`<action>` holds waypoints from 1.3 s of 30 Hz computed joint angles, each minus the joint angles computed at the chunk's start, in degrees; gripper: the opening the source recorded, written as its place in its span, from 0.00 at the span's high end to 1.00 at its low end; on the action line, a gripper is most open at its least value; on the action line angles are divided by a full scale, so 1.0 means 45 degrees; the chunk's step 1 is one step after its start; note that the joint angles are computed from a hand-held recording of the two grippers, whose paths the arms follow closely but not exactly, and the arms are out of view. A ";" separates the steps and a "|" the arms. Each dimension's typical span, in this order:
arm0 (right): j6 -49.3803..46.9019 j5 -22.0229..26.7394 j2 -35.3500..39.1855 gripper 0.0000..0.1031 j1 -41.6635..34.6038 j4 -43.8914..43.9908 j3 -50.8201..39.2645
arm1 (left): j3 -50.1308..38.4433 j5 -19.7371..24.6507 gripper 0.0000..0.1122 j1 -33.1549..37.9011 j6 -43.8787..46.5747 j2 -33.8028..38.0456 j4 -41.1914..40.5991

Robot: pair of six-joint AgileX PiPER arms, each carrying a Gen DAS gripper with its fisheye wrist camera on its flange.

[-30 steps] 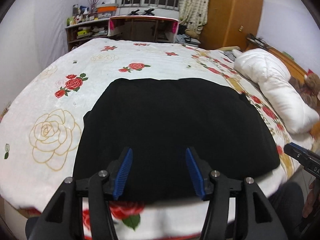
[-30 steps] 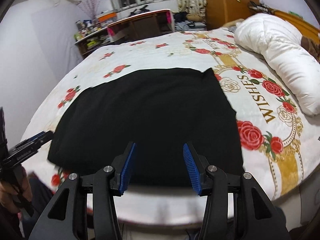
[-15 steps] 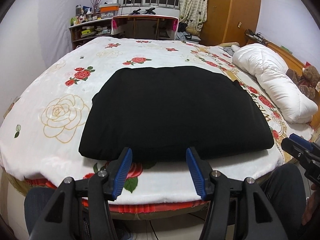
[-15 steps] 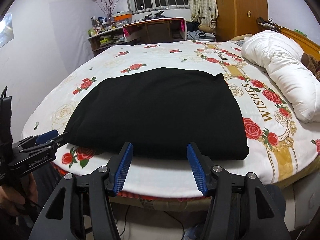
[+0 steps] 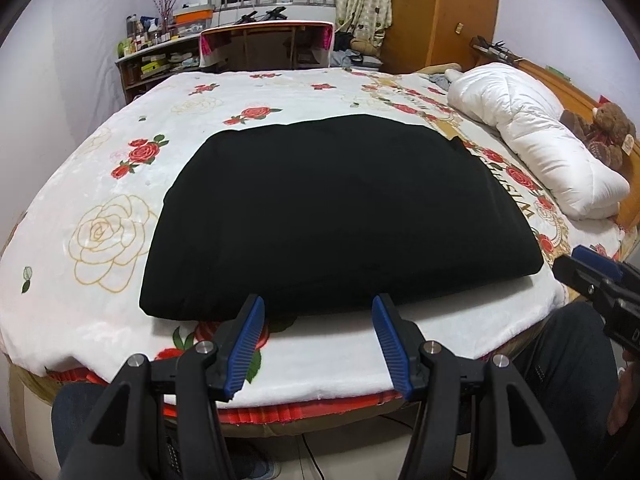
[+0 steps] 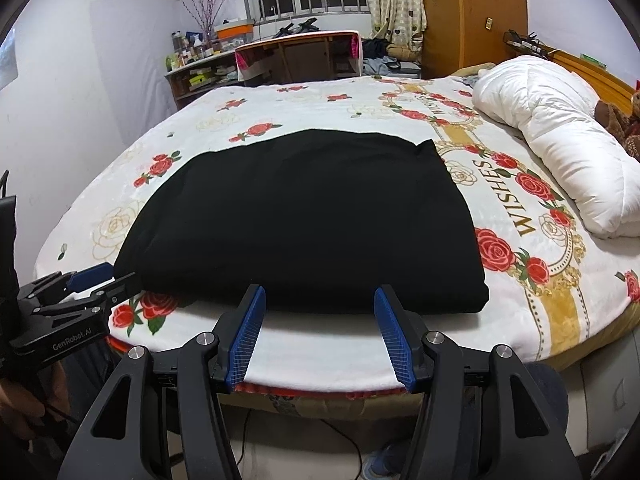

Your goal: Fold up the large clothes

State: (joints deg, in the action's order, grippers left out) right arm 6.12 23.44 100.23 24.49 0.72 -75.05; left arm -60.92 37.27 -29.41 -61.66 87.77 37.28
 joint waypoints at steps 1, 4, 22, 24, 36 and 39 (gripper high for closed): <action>-0.0040 0.0029 0.0033 0.45 0.0006 0.0021 -0.0013 | -0.0049 0.0117 0.48 -0.0020 -0.0145 0.0073 0.0138; 0.0022 0.0187 0.0171 0.45 0.0057 -0.0066 -0.0142 | 0.0163 -0.0278 0.48 0.0191 -0.0109 0.0012 -0.0048; 0.0322 0.0452 0.0443 0.45 0.0195 -0.0522 -0.0343 | 0.0241 -0.0410 0.48 0.0260 -0.0124 0.0054 -0.0258; 0.0358 0.0476 0.0444 0.45 0.0199 -0.0546 -0.0349 | 0.0258 -0.0497 0.48 0.0342 -0.0063 0.0023 -0.0392; 0.0558 0.0482 0.0391 0.44 0.0250 -0.0774 -0.0329 | 0.0382 -0.0636 0.48 0.0392 -0.0070 -0.0054 -0.0483; 0.0551 0.0570 0.0364 0.44 0.0239 -0.0799 -0.0354 | 0.0367 -0.0622 0.47 0.0362 -0.0065 -0.0054 -0.0457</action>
